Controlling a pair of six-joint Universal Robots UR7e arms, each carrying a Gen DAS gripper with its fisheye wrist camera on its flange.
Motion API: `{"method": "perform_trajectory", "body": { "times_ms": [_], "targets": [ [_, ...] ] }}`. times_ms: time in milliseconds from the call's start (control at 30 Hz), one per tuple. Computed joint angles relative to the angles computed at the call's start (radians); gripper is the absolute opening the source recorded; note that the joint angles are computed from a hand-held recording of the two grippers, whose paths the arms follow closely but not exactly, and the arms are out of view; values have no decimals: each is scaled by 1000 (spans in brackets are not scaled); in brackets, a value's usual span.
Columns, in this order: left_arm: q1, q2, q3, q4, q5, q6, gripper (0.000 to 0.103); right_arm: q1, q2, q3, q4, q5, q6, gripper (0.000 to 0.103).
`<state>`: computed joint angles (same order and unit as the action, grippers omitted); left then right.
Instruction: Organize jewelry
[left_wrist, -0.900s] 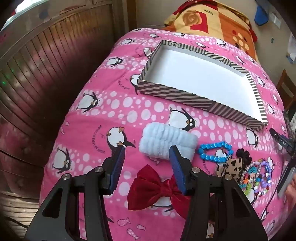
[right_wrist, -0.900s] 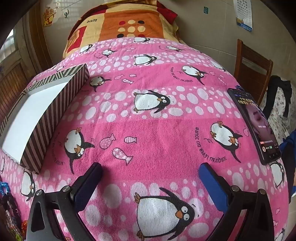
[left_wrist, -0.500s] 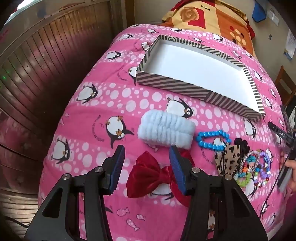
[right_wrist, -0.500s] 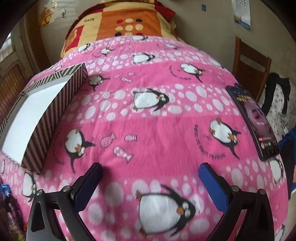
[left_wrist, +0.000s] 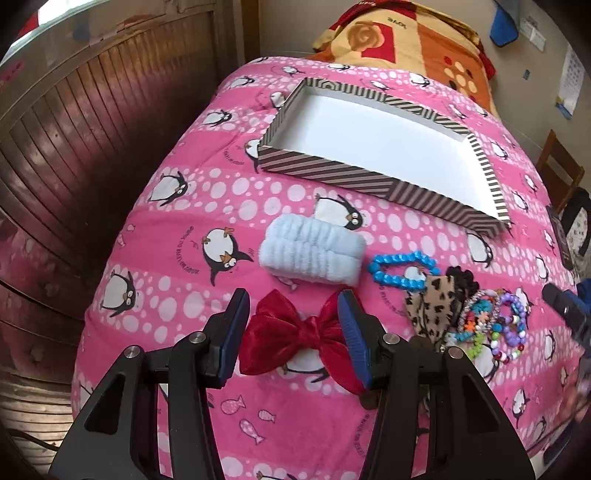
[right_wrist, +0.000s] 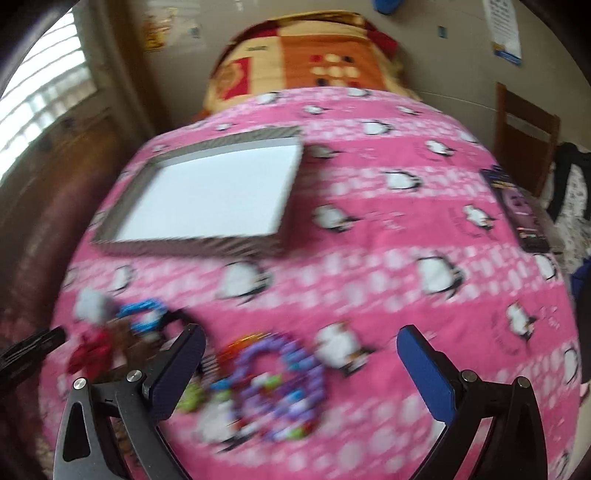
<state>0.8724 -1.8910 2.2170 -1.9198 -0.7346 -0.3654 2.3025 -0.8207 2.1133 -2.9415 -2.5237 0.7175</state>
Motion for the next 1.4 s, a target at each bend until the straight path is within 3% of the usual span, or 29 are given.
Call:
{"method": "perform_trajectory", "body": {
  "times_ms": [100, 400, 867, 1400],
  "targets": [
    [-19, -19, 10, 9, 2, 4, 49, 33, 27, -32, 16, 25, -6, 103],
    [-69, -69, 35, 57, 19, -14, 49, 110, 57, -83, 111, -12, 75, 103],
    [-93, -105, 47, 84, 26, -39, 49, 123, 66, -106, 166, -15, 84, 103],
    [-110, -115, 50, 130, 10, -87, 49, 127, 76, -111, 151, -2, 52, 103]
  ]
}}
